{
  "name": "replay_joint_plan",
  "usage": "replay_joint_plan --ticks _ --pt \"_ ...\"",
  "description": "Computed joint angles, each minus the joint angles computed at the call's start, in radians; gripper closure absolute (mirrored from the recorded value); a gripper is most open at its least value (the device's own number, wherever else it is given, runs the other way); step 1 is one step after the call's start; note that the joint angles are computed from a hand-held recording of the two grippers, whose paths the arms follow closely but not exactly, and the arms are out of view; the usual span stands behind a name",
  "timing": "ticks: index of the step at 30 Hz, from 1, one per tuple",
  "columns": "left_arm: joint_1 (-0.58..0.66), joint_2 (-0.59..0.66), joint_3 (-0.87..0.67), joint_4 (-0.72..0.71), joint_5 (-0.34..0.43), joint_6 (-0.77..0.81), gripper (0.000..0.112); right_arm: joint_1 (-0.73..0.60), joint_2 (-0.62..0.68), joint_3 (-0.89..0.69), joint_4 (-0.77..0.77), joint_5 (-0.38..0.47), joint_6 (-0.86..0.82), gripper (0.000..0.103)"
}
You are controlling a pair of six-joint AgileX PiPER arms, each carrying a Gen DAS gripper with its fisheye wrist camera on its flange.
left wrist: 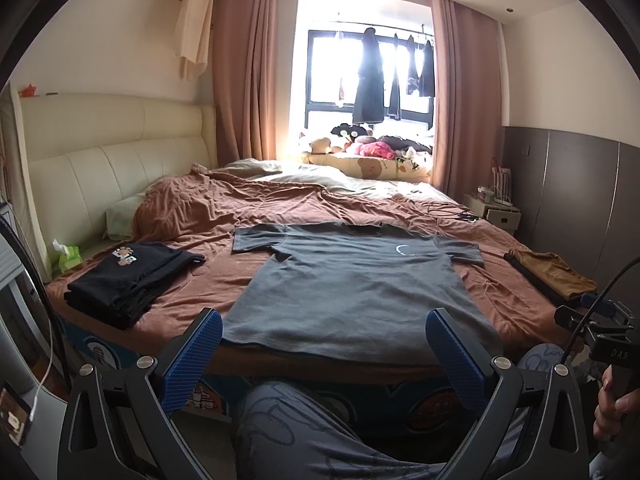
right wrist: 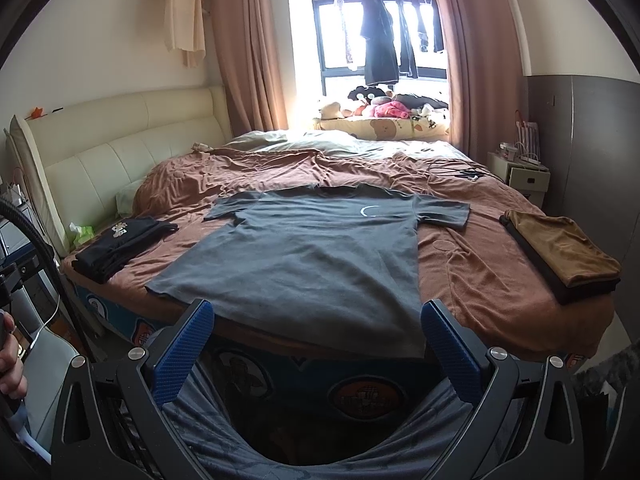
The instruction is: Fold small clothes
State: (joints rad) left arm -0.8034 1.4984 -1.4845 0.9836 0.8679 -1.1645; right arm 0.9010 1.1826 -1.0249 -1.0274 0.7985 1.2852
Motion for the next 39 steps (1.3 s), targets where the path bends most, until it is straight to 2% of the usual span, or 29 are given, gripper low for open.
replay_joint_plan --ticks 8,16,24,29,39 --pt "-0.016 -0.009 0.007 0.013 0.004 -0.010 0.010 0.026 -0.005 0.011 -0.030 0.023 0.027 0.000" --pt "-0.021 -0.005 0.000 0.015 0.014 -0.012 0.010 0.011 -0.001 0.007 -0.013 0.004 0.003 0.000" --pt "0.016 0.038 -0.094 -0.040 0.026 0.068 0.010 -0.072 0.008 0.003 0.026 -0.089 -0.052 0.000" --pt "0.067 0.067 -0.182 -0.084 0.014 0.144 0.010 -0.137 0.048 -0.053 0.077 -0.140 -0.127 0.000" --pt "0.232 0.100 -0.216 -0.189 -0.094 0.226 0.010 -0.246 0.220 -0.202 0.184 -0.249 -0.279 0.000"
